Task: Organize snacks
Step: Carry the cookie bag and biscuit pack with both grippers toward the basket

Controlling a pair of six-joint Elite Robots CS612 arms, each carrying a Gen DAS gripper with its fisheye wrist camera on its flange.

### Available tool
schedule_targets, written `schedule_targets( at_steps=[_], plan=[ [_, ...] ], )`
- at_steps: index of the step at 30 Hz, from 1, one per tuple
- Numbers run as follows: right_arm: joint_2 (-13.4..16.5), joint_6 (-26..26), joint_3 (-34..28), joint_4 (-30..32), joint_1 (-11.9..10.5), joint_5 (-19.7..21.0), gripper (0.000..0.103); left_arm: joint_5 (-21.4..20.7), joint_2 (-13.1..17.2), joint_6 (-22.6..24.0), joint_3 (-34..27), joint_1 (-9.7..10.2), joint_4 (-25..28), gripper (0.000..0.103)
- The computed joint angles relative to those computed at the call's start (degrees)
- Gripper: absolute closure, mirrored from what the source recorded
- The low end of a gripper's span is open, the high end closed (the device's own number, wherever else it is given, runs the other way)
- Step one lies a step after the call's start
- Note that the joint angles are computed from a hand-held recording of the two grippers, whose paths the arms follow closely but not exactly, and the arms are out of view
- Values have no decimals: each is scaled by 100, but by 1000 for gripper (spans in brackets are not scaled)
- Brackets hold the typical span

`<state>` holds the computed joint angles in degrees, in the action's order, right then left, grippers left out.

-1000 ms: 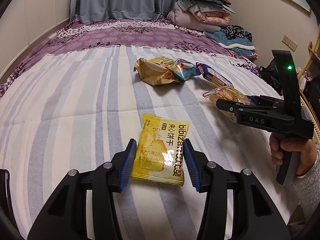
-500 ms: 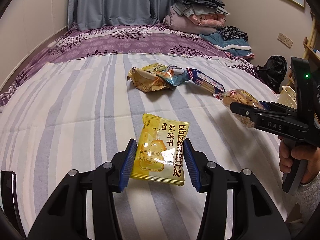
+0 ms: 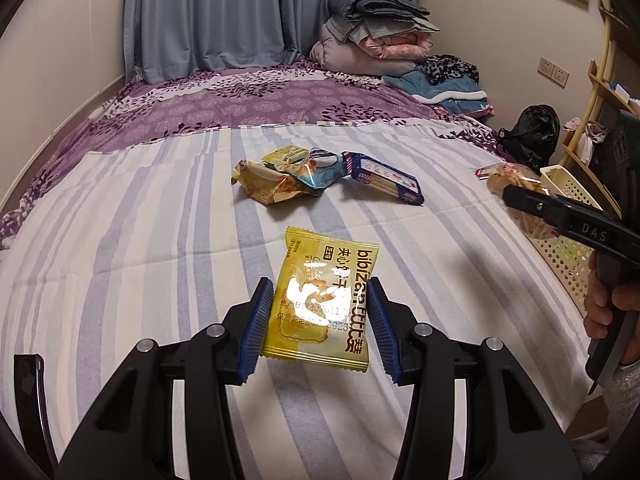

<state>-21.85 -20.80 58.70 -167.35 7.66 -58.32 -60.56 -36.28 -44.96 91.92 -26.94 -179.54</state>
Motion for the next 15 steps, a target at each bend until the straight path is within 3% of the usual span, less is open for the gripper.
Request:
schedule_targets(
  at_steps=[9, 15],
  plan=[
    [-185, 565, 327, -774, -302, -162, 41, 2, 7, 192, -130, -73, 31, 54],
    [-310, 942, 571, -1261, -520, -477, 41, -55, 51, 391, -276, -97, 0, 54]
  ],
)
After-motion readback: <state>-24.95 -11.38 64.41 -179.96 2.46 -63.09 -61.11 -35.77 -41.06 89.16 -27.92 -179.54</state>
